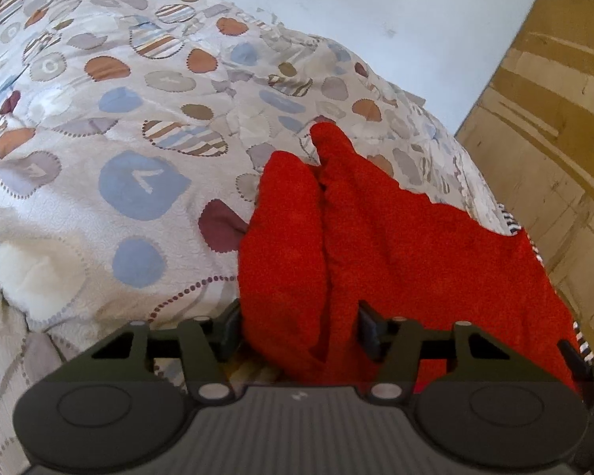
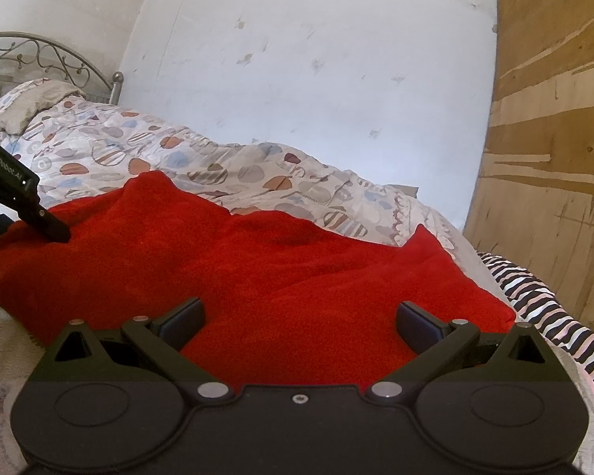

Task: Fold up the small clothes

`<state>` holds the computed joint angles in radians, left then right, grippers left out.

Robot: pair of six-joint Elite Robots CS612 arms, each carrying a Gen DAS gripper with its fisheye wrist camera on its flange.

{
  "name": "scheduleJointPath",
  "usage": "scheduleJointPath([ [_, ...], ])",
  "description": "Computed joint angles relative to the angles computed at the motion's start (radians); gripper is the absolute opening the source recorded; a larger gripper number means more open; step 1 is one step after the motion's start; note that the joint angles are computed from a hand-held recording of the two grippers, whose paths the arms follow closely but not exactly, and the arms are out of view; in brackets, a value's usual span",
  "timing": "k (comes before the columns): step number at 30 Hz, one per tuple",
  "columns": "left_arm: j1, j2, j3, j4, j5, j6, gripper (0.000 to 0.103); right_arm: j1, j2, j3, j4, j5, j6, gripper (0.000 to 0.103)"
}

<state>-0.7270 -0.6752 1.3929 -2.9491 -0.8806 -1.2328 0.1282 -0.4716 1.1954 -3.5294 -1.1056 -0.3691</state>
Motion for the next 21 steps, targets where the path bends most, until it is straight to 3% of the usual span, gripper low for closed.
scheduleJointPath([
  [4,-0.001,0.000,0.009,-0.027,0.007,-0.052,0.050,0.001,0.001,0.005,-0.014,-0.005,-0.002,0.103],
  [7,-0.004,-0.004,0.011,-0.018,0.019,-0.086,0.043,0.001,-0.011,0.001,0.048,-0.001,-0.010,0.103],
  [11,-0.014,-0.012,-0.016,0.097,0.060,-0.074,0.039,0.002,-0.033,-0.004,0.140,-0.001,-0.019,0.103],
  [15,-0.025,-0.011,-0.050,0.195,0.102,-0.041,0.036,-0.002,-0.043,0.011,0.141,0.009,-0.012,0.103],
  [18,-0.029,-0.007,-0.081,0.279,0.120,0.002,0.040,-0.006,-0.044,0.020,0.130,0.026,-0.008,0.103],
  [21,-0.023,-0.006,-0.087,0.284,0.103,0.002,0.042,-0.012,-0.039,0.015,0.136,0.045,0.025,0.103],
])
